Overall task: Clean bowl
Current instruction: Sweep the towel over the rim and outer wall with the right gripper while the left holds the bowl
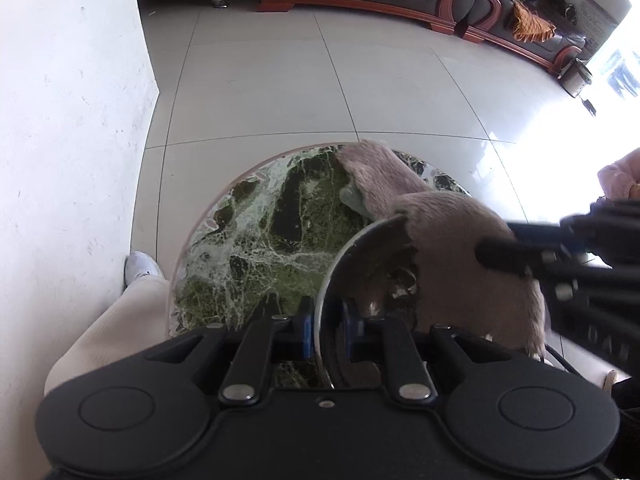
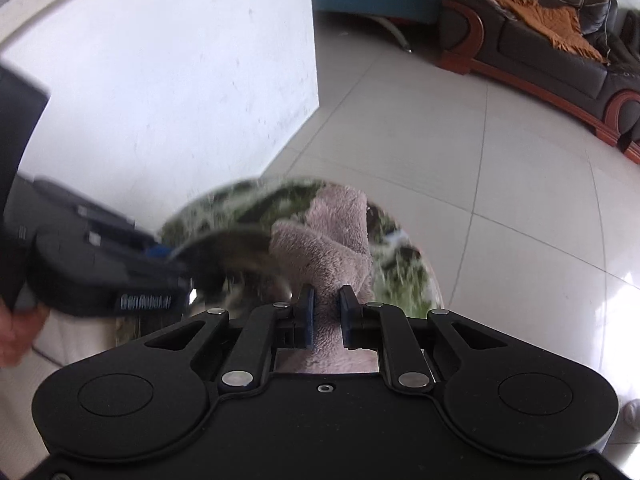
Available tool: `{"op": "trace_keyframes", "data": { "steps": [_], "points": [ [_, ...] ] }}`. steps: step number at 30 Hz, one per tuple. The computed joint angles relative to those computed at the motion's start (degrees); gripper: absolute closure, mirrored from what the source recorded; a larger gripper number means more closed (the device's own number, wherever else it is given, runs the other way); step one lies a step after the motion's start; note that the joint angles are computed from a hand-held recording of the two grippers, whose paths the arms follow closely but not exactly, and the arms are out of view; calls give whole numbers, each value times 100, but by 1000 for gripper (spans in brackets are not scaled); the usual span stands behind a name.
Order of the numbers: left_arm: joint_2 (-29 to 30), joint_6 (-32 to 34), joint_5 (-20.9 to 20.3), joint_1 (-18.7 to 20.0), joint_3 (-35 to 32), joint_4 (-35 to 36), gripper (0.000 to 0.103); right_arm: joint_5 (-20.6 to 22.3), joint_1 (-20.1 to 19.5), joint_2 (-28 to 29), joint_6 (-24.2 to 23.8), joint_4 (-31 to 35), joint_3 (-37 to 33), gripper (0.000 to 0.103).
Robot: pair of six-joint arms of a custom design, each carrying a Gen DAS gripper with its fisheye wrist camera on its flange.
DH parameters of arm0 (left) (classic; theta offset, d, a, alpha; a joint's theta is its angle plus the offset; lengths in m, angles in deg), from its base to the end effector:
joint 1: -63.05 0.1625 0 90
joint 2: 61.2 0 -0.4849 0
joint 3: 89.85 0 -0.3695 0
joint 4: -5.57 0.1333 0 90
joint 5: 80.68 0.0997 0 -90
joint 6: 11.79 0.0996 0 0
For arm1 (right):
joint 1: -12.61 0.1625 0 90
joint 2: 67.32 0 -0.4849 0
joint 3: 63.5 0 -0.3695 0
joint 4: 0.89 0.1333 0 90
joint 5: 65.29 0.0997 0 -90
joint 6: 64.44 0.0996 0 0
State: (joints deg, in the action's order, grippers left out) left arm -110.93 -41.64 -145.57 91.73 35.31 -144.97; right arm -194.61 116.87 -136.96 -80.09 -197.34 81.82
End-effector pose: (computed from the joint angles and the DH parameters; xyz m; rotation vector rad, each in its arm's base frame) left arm -0.3365 -0.3842 0.0621 0.7921 2.5272 -0.1790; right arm 0.1629 -0.3560 0.2439 0.3878 -2.3576 0.6439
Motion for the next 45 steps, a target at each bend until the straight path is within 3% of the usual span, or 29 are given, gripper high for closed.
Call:
{"op": "trace_keyframes", "data": {
  "steps": [3, 8, 11, 18, 25, 32, 41, 45],
  "points": [
    [-8, -42, 47, -44, 57, -65, 90, -77, 5, 15, 9, 56, 39, 91],
    [-11, -35, 25, -57, 22, 1, 89, -55, 8, -219, 511, 357, 368, 90],
    [9, 11, 95, -83, -20, 120, 89, -182, 91, -80, 341, 238, 262, 90],
    [15, -43, 143, -154, 37, 80, 89, 57, -93, 58, 79, -30, 50, 90],
    [31, -33, 140, -171, 73, 28, 88, 261, -173, -270, 767, 202, 479, 88],
    [31, -115, 203, -207, 73, 177, 86, 207, -56, -72, 255, 27, 33, 88],
    [56, -149, 208, -249, 109, 93, 85, 215, -60, -322, 799, 242, 526, 88],
    [24, -242, 232, -263, 127, 218, 84, 171, -27, -168, 526, 85, 300, 88]
  ]
}}
